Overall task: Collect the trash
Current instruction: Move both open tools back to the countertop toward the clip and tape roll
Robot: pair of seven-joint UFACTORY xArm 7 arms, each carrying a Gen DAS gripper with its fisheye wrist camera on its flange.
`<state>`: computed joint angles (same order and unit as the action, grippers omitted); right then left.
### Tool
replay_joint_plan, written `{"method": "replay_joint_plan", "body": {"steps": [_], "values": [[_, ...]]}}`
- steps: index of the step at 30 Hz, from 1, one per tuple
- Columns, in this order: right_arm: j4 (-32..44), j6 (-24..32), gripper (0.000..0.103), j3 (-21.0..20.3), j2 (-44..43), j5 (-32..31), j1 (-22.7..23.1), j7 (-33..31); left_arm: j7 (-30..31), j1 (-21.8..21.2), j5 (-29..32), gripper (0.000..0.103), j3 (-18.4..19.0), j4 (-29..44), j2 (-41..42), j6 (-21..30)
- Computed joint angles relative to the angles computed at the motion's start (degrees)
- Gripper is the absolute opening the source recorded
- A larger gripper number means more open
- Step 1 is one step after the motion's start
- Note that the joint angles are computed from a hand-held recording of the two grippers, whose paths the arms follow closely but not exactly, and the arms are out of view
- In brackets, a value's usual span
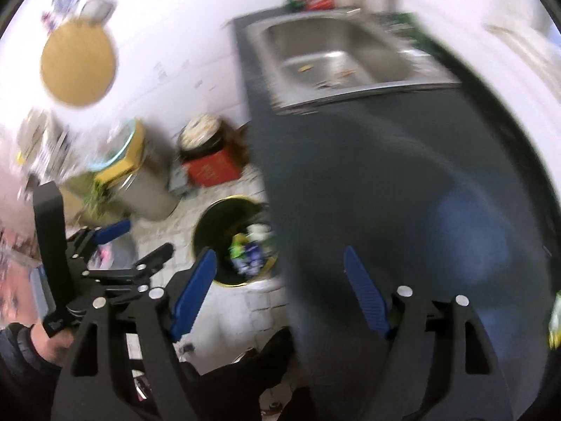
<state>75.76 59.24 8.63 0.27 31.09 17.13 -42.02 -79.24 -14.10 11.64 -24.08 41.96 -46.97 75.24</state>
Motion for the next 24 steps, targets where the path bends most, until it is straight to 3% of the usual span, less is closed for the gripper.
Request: {"method": "replay_joint_plan", "body": {"steps": [7, 11, 18, 24], "values": [[-5.01, -3.55, 0.076, -8.42, -6.67, 0.4, -9.5, 0.93, 6.92, -0.06, 6.93, 0.091, -2.11, 17.51, 22.52, -14.91], [-6.78, -5.33, 0.076, -12.58, -7.91, -0.71, -15.45, 2.76, 11.71, -2.46, 13.5, 0.091, -2.87, 31.57, 38.6, -18.95], [-9.21, -6.82, 0.076, -17.33, -8.5, -1.38, -23.48, 4.33, 19.21, -12.11, 21.97, 0.091, -2.33, 57.63, 61.41, -16.99], [-8.03, -6.75, 0.076, -19.09, -6.36, -0.38, -28.07, 3.13, 27.36, -21.51, 23.43, 0.091, 0.76, 77.78, 75.99, -11.88]]}}
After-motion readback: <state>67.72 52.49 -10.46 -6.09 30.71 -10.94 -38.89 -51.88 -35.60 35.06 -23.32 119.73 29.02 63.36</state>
